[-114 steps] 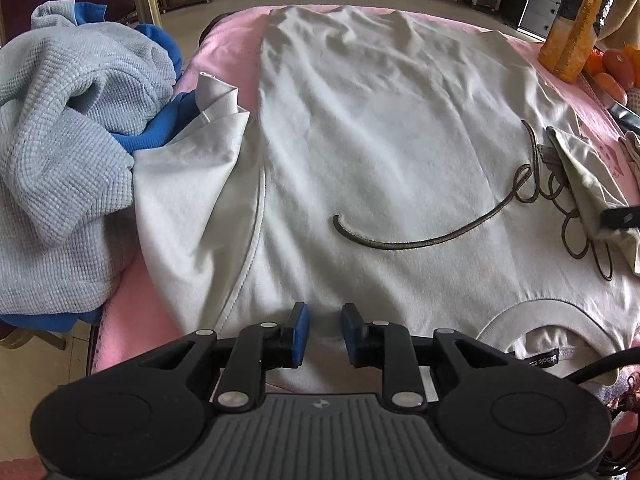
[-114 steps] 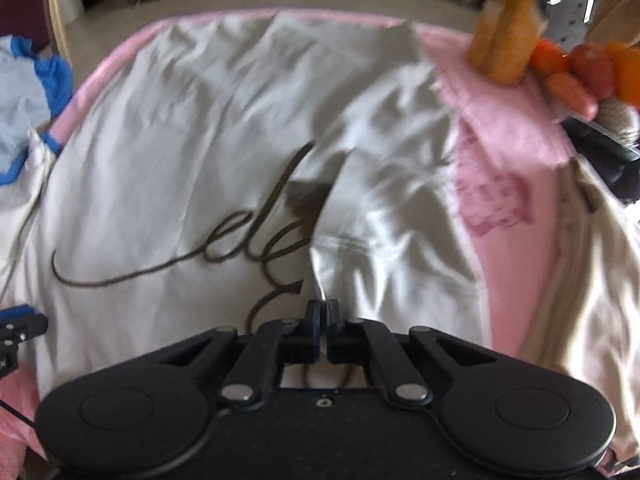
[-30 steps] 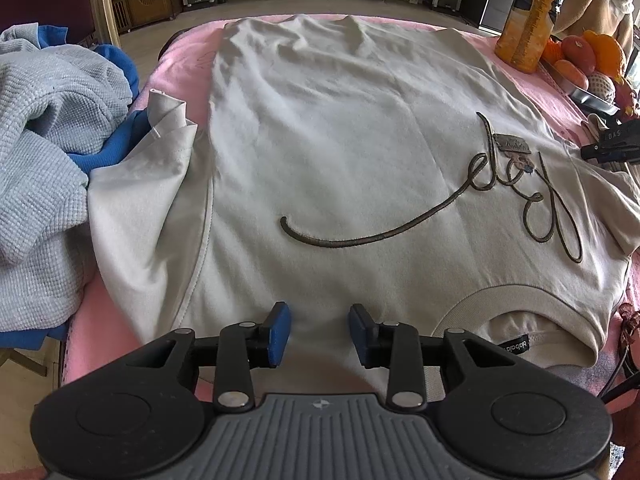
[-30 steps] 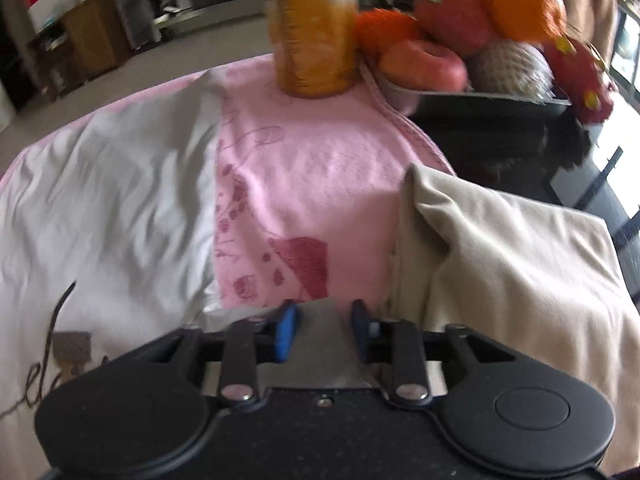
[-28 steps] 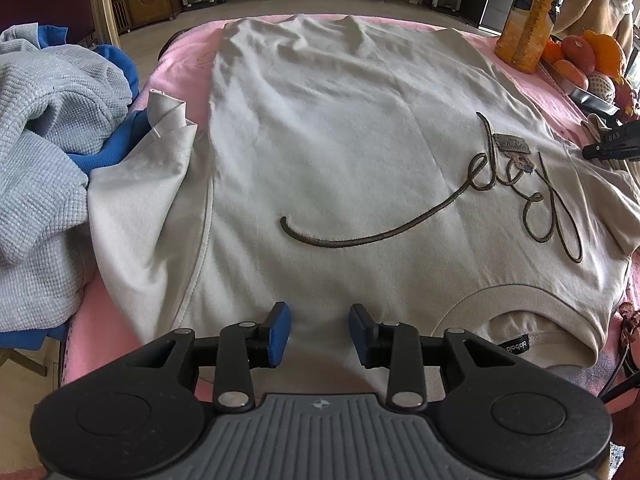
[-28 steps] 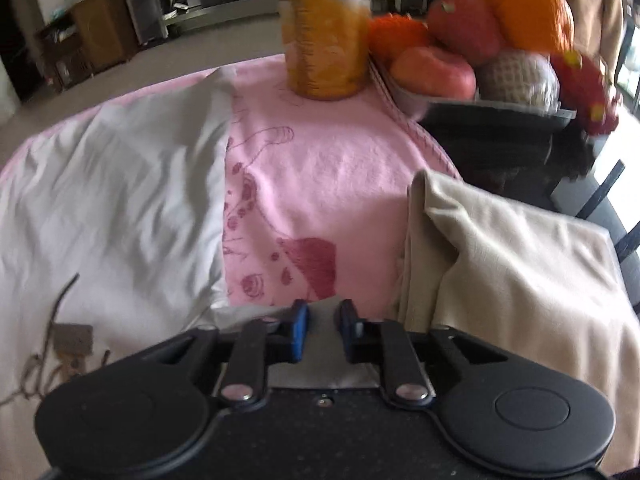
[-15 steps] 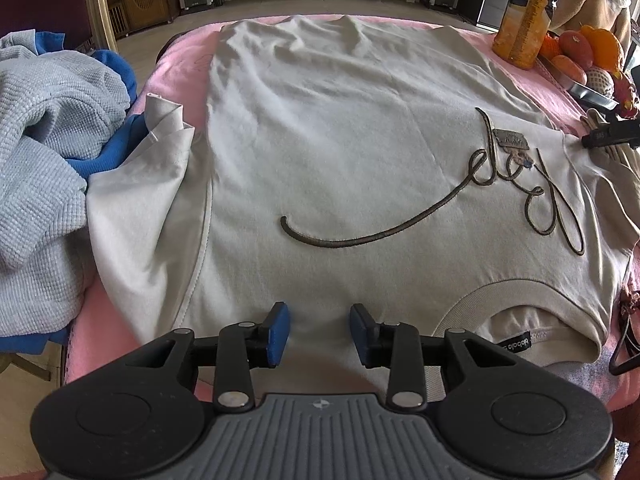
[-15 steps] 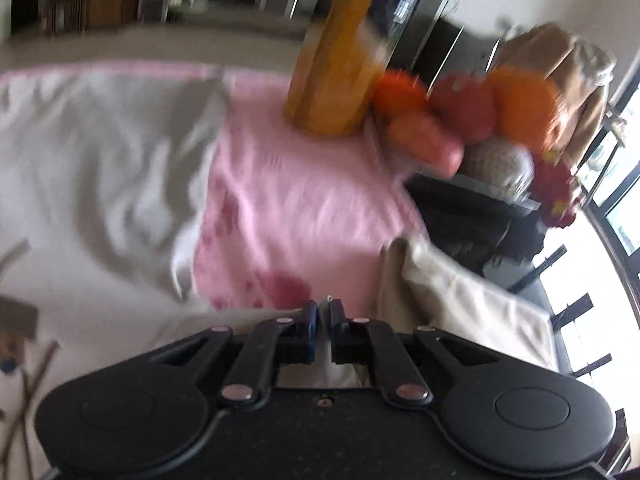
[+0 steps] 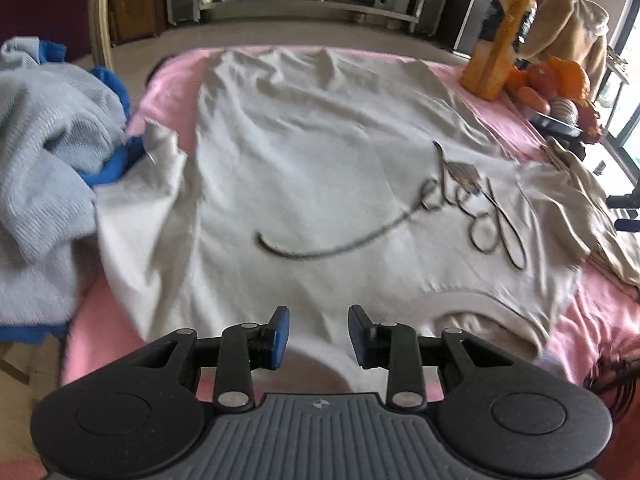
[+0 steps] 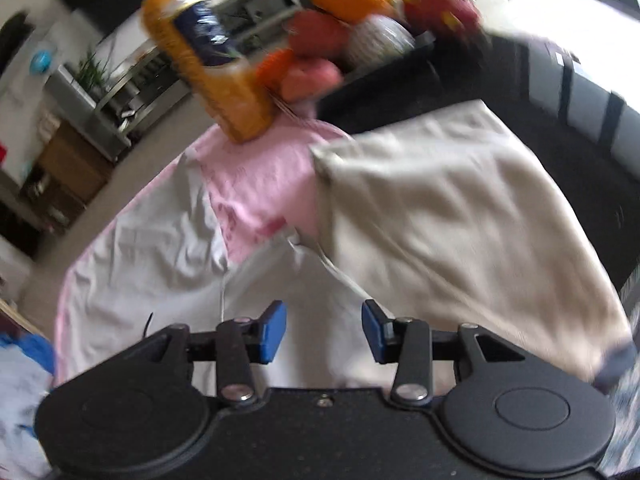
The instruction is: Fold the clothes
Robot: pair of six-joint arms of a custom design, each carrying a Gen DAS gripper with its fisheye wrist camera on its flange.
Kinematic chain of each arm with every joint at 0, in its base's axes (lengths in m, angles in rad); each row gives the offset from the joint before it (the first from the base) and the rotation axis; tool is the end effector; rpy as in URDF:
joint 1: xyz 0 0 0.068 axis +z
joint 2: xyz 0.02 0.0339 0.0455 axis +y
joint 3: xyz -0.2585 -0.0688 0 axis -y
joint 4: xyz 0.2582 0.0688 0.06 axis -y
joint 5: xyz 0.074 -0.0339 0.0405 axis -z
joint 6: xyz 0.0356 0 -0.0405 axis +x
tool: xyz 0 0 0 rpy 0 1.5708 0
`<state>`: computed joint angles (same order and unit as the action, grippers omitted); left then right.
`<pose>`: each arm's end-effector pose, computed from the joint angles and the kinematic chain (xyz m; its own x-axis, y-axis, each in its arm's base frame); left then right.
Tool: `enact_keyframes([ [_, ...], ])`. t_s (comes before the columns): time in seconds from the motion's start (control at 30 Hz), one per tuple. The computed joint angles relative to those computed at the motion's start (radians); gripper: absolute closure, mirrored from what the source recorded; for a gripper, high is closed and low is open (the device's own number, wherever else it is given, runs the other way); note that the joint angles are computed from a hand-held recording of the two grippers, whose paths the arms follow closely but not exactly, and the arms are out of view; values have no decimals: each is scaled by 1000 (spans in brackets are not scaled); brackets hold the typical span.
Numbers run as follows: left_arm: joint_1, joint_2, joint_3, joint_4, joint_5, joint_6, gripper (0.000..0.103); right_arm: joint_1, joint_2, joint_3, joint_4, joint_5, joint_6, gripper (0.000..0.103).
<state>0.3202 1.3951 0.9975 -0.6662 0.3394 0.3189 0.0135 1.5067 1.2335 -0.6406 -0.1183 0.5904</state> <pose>0.2774 0.0795 0.2293 -0.8329 0.0353 -0.5523 0.1240 0.9845 -0.1241 0.3350 0.0087 0.2730 -0.7053 0.5433 -0.4553 0.3698 0.8300 0.4176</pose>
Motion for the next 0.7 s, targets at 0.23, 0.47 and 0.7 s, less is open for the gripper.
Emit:
enact_keyframes([
  [0.23,-32,-4,-29,-30,38,42,72,-36,-47,-64,4,-43,33,62],
  [0.47,-72,38,-33,-36,-25,79,71,-37,0,-43,-1,-22,79,71],
  [0.7,-74,37,-32,-41,-30,92,69,-60,103,13,-14,-32,125,74],
])
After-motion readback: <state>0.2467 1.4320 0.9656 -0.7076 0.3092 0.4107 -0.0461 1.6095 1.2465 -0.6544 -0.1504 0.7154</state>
